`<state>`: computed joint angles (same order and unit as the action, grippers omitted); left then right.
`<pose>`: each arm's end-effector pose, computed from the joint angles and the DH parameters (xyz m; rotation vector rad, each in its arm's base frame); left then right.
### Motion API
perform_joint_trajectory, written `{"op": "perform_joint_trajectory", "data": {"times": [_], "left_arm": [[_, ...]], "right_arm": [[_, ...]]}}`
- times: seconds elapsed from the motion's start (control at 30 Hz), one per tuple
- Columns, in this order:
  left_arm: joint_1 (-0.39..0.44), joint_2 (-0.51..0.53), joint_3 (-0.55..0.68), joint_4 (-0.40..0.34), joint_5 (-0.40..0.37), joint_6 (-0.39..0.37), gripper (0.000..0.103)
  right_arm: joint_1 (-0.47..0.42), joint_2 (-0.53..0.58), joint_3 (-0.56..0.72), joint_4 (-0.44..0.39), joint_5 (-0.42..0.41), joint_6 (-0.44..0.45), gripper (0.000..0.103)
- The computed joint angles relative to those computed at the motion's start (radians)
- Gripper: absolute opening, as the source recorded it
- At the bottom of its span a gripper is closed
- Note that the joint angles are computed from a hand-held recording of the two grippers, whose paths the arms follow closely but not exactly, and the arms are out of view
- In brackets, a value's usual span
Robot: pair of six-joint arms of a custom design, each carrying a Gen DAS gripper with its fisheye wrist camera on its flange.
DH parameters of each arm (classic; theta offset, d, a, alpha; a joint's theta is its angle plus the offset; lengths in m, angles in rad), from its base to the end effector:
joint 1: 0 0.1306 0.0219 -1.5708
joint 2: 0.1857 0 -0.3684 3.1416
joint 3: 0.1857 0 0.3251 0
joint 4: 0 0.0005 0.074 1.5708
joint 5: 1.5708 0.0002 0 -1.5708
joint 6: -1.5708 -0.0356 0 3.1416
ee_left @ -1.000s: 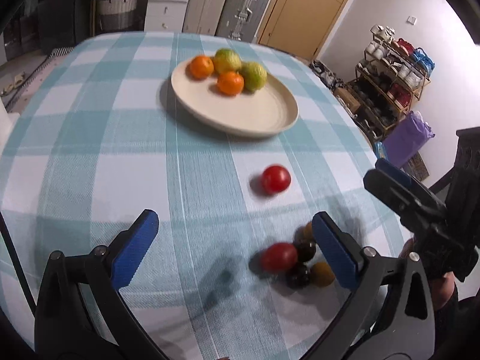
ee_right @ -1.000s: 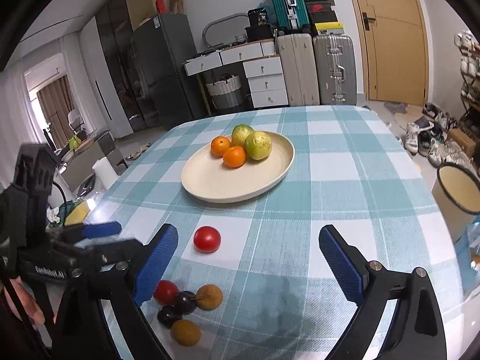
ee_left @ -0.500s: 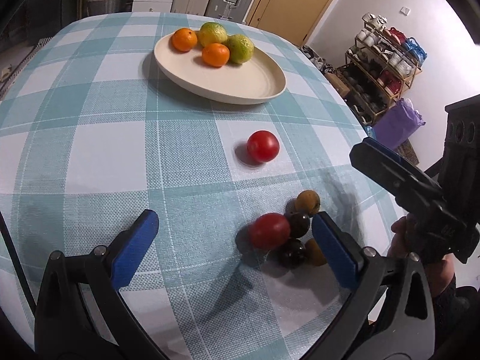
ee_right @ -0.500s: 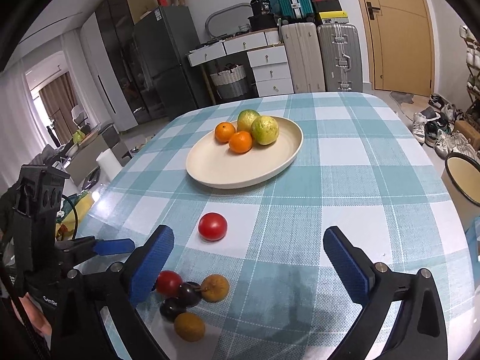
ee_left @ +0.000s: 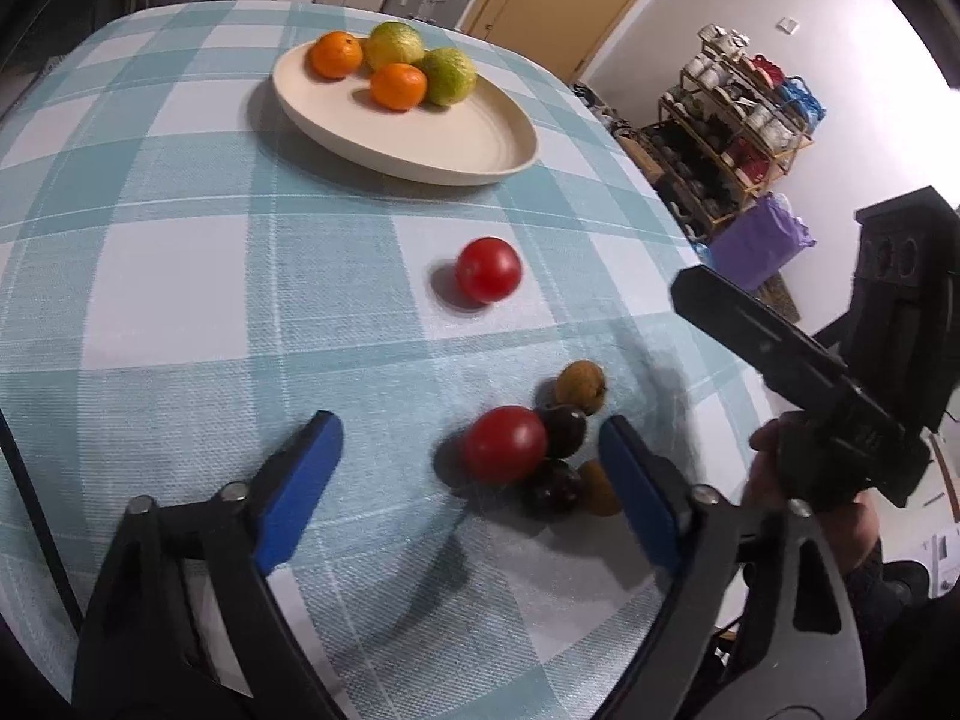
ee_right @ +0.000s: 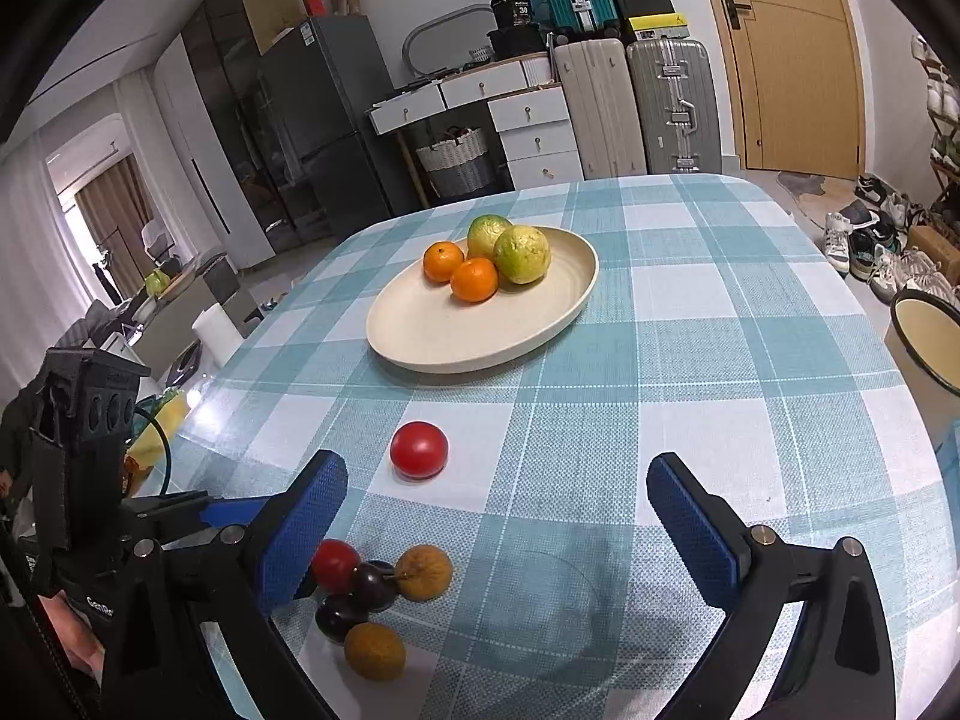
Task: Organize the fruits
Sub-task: 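Grasp a red cherry tomato with the left tool and lift it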
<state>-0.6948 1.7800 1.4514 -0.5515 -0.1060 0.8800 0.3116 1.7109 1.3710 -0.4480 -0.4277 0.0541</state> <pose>0.4176 -0.3438 0.2813 -0.2817 2.5120 -0.5496 0.4917 0.1734 0.2957 -0.6333 2.2686 0.6296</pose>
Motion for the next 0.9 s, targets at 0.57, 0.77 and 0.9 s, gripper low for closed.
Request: {"op": "perform_joint_trajectory", "data": {"times": [0.57,0.77,0.9], "left_arm": [[-0.006,-0.002,-0.013,0.038,0.042,-0.053,0.027],[0.007,-0.031,-0.048,0.061,0.034,-0.044,0.027],[0.022,-0.069,-0.085,0.079,0.002,-0.045,0.027]], "right_arm": [[-0.006,0.003,0.001,-0.009,-0.009,0.007,0.102],[-0.003,0.012,0.01,-0.018,-0.005,0.004,0.102],[0.0,0.02,0.018,-0.033,-0.005,0.005,0.102]]}}
